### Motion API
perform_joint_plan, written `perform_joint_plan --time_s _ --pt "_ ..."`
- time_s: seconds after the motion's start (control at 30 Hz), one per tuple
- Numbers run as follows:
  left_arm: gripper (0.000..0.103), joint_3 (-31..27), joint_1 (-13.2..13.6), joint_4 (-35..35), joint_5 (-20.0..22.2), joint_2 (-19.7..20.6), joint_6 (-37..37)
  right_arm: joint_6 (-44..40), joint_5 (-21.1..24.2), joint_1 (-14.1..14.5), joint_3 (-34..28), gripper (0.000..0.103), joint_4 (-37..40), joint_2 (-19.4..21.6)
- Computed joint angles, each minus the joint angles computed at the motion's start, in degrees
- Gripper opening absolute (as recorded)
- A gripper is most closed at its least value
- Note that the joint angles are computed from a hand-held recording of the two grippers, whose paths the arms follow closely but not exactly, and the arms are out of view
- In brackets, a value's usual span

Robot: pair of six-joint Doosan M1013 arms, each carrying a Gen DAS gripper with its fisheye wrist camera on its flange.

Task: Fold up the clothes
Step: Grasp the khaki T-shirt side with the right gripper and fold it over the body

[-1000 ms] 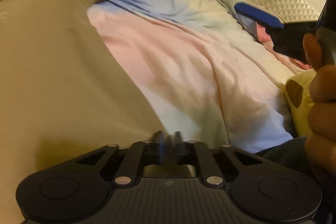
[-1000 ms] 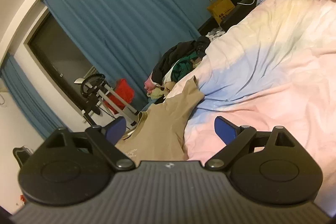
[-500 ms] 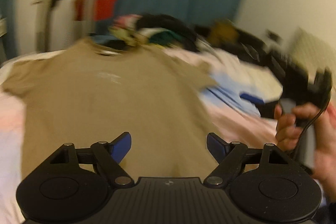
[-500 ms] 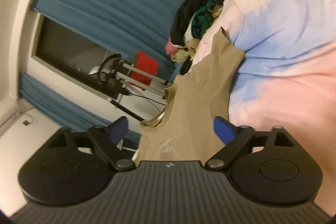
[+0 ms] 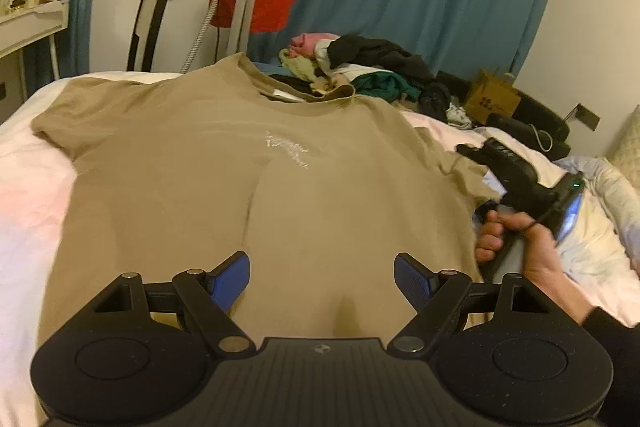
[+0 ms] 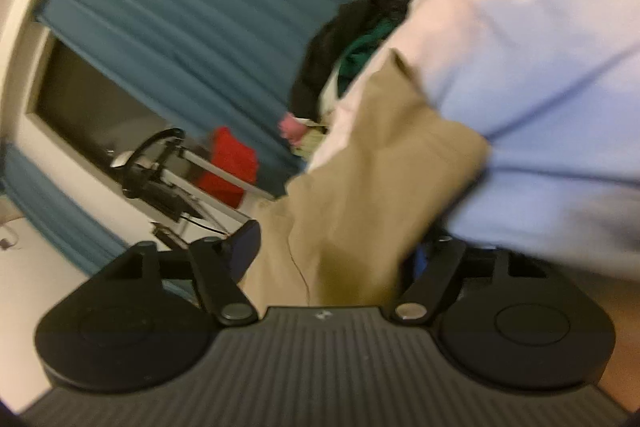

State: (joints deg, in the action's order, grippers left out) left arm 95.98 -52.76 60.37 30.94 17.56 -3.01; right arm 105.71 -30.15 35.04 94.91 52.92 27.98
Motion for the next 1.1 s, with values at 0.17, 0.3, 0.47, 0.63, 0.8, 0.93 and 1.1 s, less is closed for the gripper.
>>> perform_joint_plan --time_s 0.17,0.3,0.47,0.63,0.8,0.93,1.1 --pt "0.081 -2.07 1.90 -3.54 -1.92 2.01 0.20 -2.07 -1.17 -1.13 -2.91 0.062 -0.69 2.36" --pt "0.081 -3.25 3.42 -8.06 -2.72 3.26 1.78 -14.03 0.16 -1.84 -6.26 0.015 11.38 3.08" --pt "0.081 -3.78 4.14 -8.88 -1.98 3.65 0.36 -30.33 -3.65 -1.46 -7.80 0.007 21.04 2.10" --pt "0.081 -3.25 3.46 -3.28 1.50 2.60 -2.91 -57.50 -4.55 -0.29 -13.21 0.007 35.08 1.70" --pt "0.081 -2.02 3.08 -0.96 5.77 0.33 -4.74 -83.51 -11.59 3.83 -22.39 0.007 43.27 3.55" --pt "0.082 0.16 3.35 -0.13 8.17 -2.22 -7.27 -100.83 -16.12 7.49 -31.27 0.007 44.87 7.43" --pt "0.082 2.45 4.98 0.70 7.67 -4.48 -12.12 -120.73 -17.75 10.77 -43.56 0.007 52.02 15.10"
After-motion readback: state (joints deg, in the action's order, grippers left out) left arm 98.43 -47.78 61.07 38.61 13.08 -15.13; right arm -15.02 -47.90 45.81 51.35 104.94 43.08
